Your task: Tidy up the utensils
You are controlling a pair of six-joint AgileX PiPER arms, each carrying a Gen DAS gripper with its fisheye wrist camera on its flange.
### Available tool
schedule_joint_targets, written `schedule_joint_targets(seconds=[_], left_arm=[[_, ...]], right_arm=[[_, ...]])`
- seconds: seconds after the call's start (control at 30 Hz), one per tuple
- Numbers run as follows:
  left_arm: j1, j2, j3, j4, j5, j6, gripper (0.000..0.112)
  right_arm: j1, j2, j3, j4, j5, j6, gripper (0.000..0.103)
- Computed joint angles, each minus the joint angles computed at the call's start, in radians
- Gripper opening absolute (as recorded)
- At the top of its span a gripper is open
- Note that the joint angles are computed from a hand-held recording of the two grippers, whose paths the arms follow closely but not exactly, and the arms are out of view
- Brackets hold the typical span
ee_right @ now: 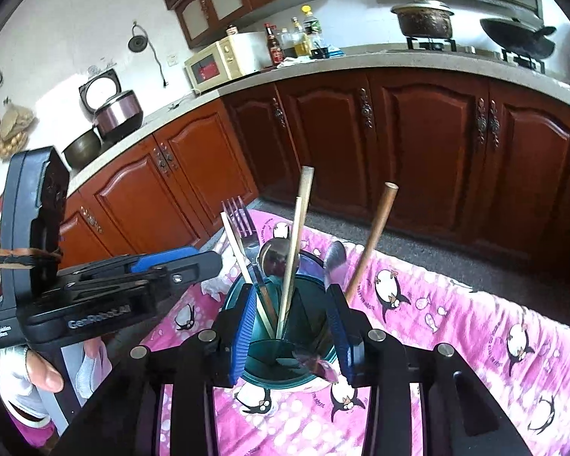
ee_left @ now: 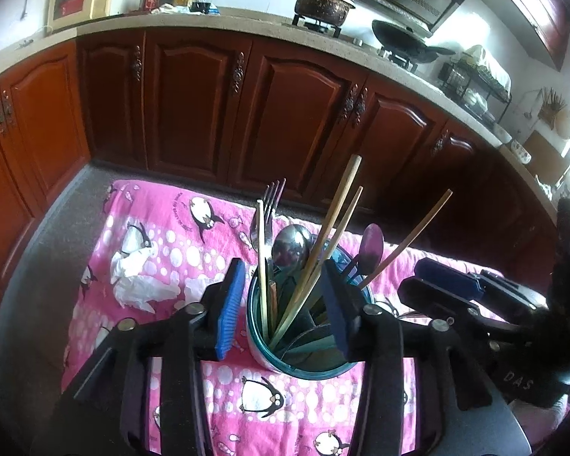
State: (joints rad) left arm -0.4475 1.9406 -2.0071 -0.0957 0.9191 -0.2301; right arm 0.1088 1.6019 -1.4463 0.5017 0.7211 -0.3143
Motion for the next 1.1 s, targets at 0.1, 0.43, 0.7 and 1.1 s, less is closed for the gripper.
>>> schedule_joint_targets(seconds=[0.1, 0.43, 0.7, 1.1], left_arm=[[-0.005, -0.032, 0.038, 0.028, -0.027, -0.019, 0.051], [-0.042, -0.114, 0.169, 0.159, -0.079, -0.124, 0.055], [-0.082, -0.185, 0.271, 0.255, -0.106, -0.218, 0.055], [-0.18, -0.271, 0.359, 0.461, -0.106, -0.372, 0.055]], right_arm=[[-0.026, -0.009, 0.011, 0.038, 0.008, -0.001, 0.038], [-0.006, -0.081, 0.055, -0.042, -0.027, 0.104, 0.044], [0.081, -0.164, 0.126, -0.282, -0.082, 0.328, 0.044], [0.155, -0.301, 0.228, -0.538, -0.103, 0.621, 0.06]])
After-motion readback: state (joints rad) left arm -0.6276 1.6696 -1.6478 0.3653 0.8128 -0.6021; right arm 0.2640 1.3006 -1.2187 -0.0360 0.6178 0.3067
